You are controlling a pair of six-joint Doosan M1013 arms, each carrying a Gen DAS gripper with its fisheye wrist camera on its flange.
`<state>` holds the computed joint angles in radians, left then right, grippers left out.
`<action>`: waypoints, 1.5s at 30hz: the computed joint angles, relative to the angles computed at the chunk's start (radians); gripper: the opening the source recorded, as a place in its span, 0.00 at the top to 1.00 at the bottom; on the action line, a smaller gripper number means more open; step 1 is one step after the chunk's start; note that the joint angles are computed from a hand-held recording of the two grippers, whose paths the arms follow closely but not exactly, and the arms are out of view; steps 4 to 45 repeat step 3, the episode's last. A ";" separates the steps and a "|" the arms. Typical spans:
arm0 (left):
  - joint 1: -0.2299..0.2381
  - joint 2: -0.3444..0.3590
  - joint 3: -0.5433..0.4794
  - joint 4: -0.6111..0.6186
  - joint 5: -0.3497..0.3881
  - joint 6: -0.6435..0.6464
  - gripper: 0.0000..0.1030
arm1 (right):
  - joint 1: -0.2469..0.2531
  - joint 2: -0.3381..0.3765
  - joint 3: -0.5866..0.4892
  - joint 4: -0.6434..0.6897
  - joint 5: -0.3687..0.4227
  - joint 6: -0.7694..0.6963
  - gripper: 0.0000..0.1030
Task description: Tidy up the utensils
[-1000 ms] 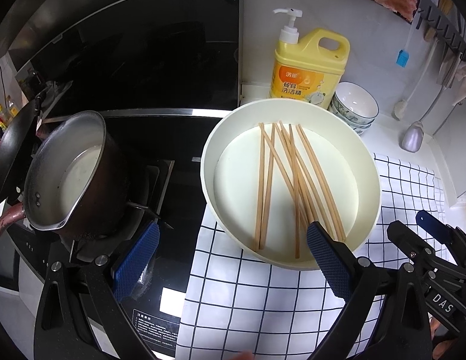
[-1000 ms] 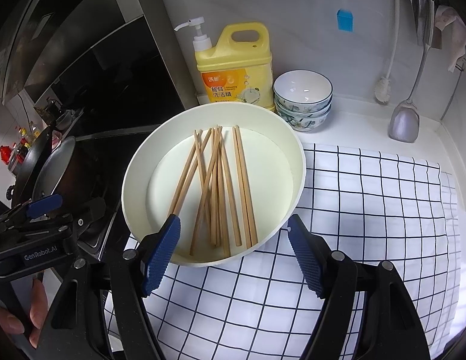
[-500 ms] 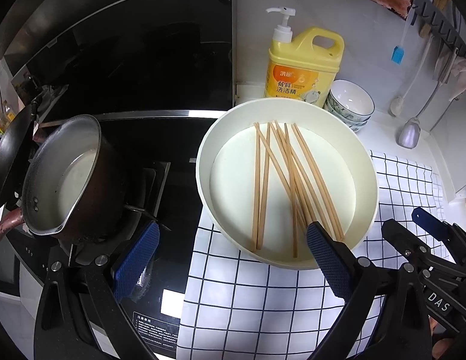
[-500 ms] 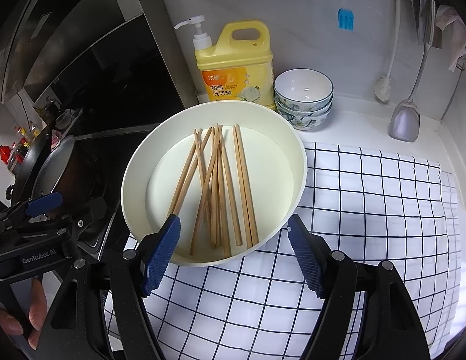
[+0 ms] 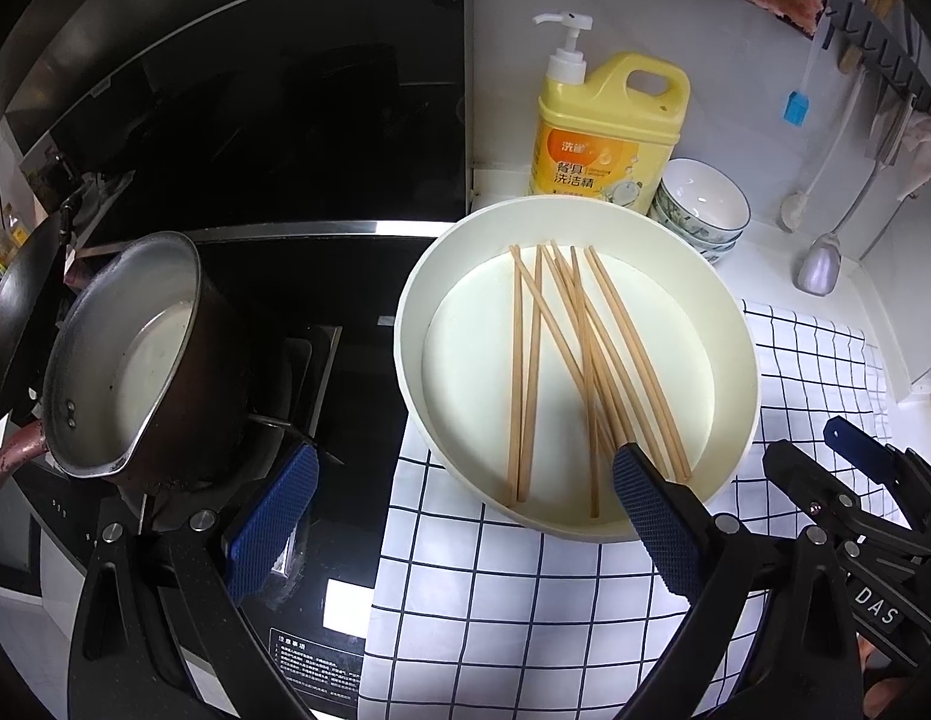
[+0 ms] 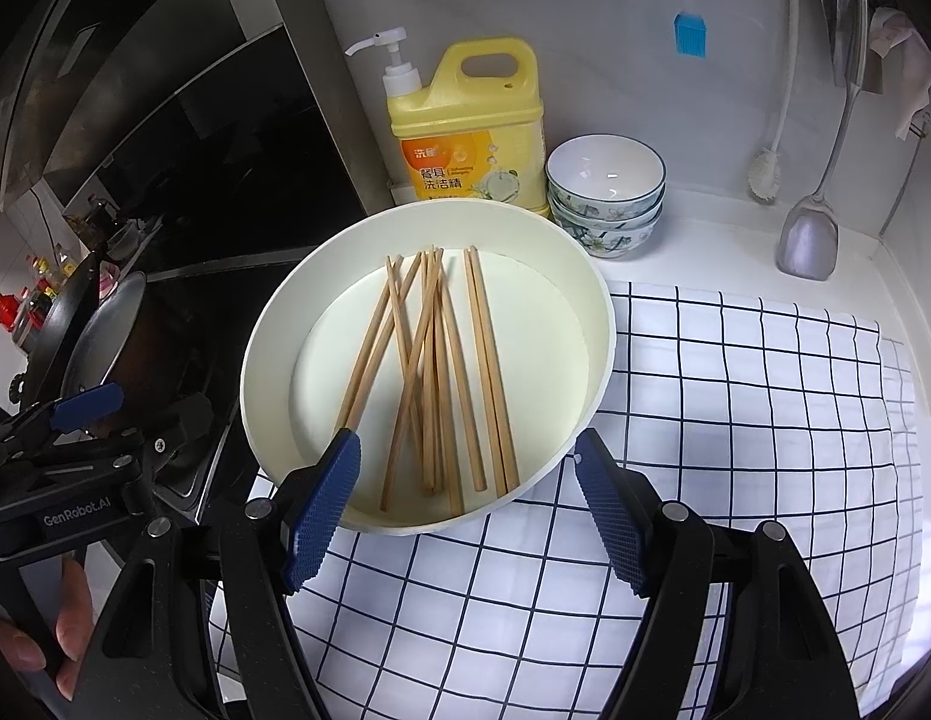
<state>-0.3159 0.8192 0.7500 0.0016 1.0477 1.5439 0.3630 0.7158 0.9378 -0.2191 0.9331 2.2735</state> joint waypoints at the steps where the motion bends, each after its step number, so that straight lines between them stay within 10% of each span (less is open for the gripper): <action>1: 0.001 0.004 -0.007 -0.003 0.005 0.002 0.06 | 0.000 0.001 -0.002 -0.001 0.001 0.000 0.31; 45: 0.001 0.006 -0.010 -0.003 0.009 0.002 0.06 | 0.000 0.001 -0.002 -0.002 0.002 0.003 0.31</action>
